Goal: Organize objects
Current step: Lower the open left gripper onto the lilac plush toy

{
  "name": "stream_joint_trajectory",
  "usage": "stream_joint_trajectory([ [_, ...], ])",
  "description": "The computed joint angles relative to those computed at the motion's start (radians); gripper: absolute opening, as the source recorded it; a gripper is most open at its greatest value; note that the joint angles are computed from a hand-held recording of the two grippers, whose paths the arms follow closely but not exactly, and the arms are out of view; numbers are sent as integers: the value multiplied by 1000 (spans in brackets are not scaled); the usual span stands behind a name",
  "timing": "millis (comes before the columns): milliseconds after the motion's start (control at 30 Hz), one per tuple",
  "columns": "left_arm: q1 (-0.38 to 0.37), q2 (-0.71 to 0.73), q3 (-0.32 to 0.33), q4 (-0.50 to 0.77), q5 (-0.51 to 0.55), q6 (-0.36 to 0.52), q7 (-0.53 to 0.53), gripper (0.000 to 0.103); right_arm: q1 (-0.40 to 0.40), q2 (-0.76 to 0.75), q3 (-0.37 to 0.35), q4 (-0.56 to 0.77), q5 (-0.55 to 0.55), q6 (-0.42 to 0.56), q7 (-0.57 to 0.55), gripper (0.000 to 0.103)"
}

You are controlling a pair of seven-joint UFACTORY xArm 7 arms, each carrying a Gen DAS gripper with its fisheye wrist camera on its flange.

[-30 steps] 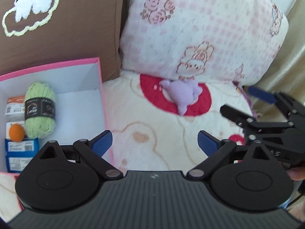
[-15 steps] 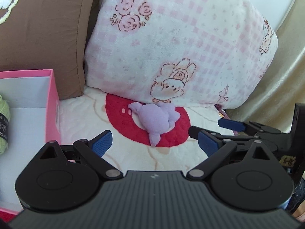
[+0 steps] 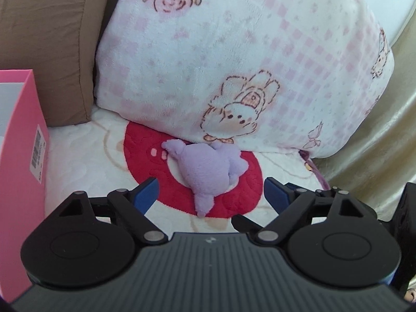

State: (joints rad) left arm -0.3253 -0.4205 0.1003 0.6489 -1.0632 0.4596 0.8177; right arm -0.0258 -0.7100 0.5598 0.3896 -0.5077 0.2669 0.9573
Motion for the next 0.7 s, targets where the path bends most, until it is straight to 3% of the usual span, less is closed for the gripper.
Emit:
stream_joint_trajectory([
  [100, -11, 64, -2, 32, -29, -17, 27, 81, -126, -16, 100, -17, -69, -88, 56, 91],
  [233, 6, 146, -17, 72, -99, -13, 75, 69, -266, 19, 180, -21, -121, -210, 10, 91],
  [400, 49, 220, -67, 99, -127, -20, 89, 54, -369, 100, 207, -24, -91, -309, -61, 92],
  [467, 60, 239, -82, 105, -141, -22, 104, 53, -412, 161, 215, -8, -89, -345, -110, 95],
  [533, 64, 242, -92, 104, -196, -35, 153, 51, -408, 260, 177, 28, -99, -348, -196, 101],
  [600, 74, 243, -103, 106, -204, -34, 170, 50, -477, 290, 216, 42, -75, -395, -210, 103],
  [667, 78, 248, -108, 116, -227, -40, 197, 50, -473, 322, 203, 47, -33, -415, -213, 103],
  [700, 81, 257, -110, 126, -232, -34, 198, 50, -504, 313, 238, 47, -19, -424, -218, 103],
])
